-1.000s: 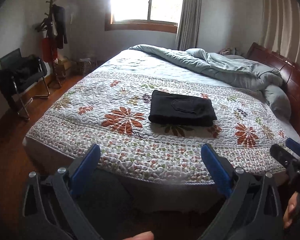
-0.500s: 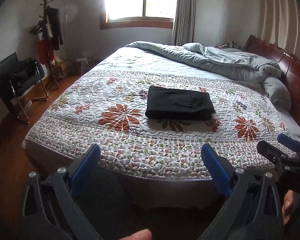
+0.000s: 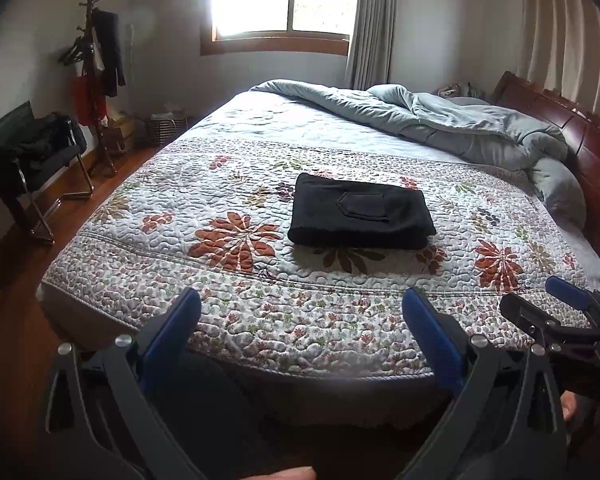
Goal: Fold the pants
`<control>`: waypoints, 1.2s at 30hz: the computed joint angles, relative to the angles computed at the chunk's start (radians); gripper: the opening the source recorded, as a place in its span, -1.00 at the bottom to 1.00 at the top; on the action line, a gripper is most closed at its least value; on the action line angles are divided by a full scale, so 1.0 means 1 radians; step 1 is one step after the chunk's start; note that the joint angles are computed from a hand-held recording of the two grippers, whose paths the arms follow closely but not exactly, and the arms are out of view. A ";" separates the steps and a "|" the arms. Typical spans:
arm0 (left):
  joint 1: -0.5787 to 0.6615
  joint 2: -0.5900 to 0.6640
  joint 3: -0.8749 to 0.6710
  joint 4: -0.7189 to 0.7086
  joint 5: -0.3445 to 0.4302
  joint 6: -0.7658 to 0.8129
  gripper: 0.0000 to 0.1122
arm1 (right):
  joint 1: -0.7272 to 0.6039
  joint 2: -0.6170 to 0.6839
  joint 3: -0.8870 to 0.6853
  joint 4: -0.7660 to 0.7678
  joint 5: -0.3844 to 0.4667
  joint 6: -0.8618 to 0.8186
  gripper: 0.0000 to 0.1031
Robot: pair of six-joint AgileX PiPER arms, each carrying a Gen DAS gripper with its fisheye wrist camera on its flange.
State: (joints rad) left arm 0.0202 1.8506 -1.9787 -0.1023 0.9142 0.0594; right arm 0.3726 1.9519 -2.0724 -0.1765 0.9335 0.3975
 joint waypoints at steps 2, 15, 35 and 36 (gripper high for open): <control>0.010 0.024 -0.036 -0.043 0.032 0.025 0.78 | -0.003 0.008 -0.010 0.000 0.004 -0.002 0.92; -0.023 0.042 -0.055 0.015 0.013 0.015 0.78 | -0.007 0.040 -0.046 -0.009 0.010 -0.002 0.92; -0.032 0.052 -0.055 0.051 0.008 -0.010 0.78 | -0.006 0.043 -0.059 -0.053 0.014 0.008 0.92; -0.034 0.053 -0.053 0.053 0.008 -0.010 0.78 | -0.006 0.044 -0.061 -0.058 0.015 0.011 0.92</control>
State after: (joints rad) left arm -0.0137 1.9038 -2.0320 -0.0493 0.9222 0.0490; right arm 0.3666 1.9963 -2.1329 -0.2342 0.9489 0.4080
